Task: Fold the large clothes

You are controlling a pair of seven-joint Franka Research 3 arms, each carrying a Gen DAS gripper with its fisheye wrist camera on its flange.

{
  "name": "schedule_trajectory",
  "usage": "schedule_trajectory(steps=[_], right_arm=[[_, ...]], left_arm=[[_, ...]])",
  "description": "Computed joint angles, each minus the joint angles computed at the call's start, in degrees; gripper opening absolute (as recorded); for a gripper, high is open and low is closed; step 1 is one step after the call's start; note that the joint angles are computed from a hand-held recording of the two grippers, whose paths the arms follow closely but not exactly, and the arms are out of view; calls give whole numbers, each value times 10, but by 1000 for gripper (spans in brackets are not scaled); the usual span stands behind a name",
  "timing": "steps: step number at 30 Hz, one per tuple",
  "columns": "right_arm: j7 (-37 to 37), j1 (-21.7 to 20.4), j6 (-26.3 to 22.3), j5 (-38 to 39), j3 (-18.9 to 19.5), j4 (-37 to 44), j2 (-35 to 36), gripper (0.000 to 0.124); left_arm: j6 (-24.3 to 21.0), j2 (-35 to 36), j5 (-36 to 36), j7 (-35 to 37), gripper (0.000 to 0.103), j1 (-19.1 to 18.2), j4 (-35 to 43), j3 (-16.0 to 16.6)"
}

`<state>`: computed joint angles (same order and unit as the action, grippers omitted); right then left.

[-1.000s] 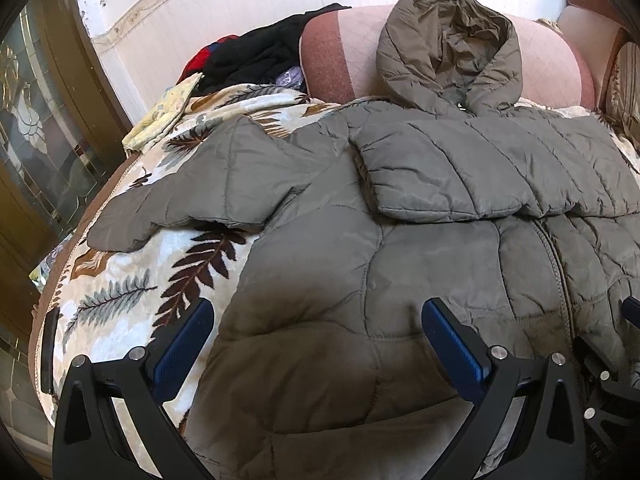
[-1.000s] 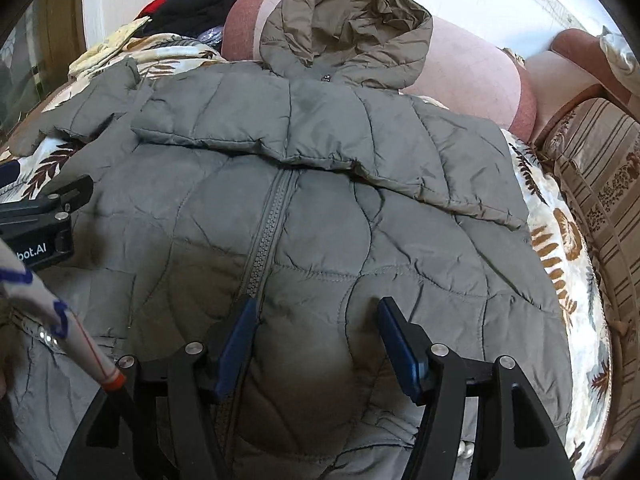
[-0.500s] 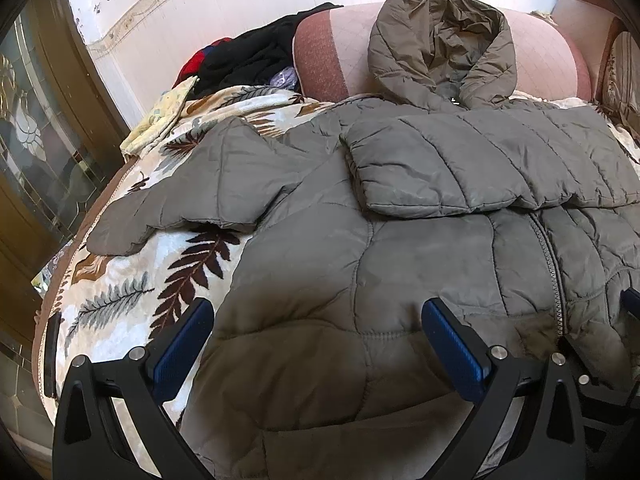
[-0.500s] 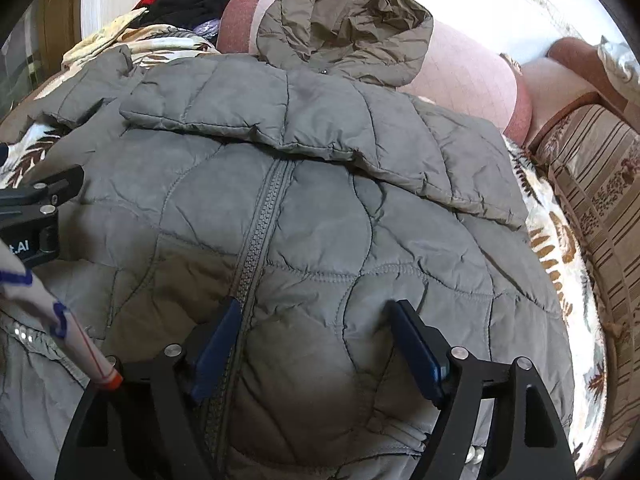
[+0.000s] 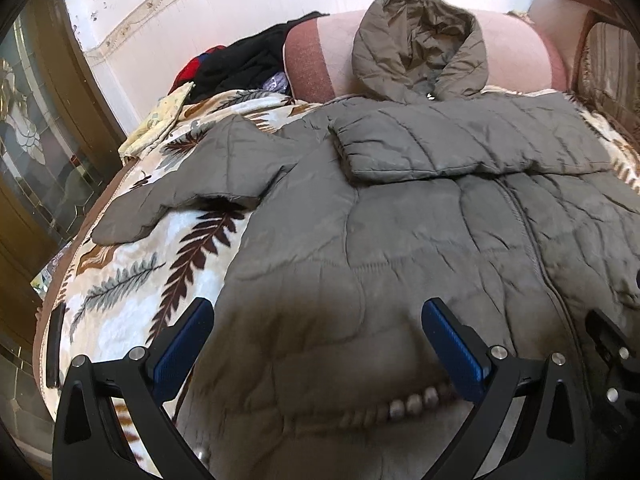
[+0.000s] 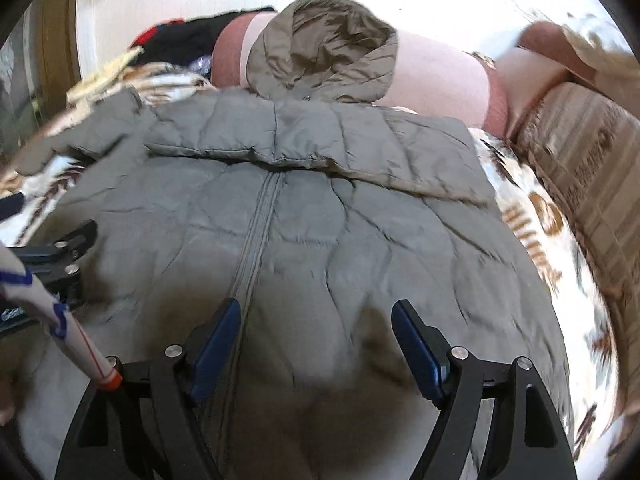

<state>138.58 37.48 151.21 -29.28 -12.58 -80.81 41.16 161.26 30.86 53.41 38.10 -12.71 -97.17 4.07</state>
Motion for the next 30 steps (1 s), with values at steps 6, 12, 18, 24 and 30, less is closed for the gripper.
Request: schedule_trajectory(steps=[6, 12, 18, 24, 30], right_arm=[[68, 34, 32, -69, -26, -135, -84, 82], [179, 42, 74, -176, -46, -198, -122, 82], [148, 2, 93, -153, -8, -178, -104, 82], [121, 6, 121, -143, -11, -184, -106, 82], [197, 39, 145, -191, -71, -197, -120, 82]], left_arm=[[60, -60, -81, 60, 103, 46, -106, -50], [76, -82, -12, -9, 103, -5, -138, 9], [50, -81, -28, -20, 103, 21, -152, -17], [56, -102, -30, -32, 103, 28, -179, -25], [89, -136, -17, -56, 103, 39, -209, -21]])
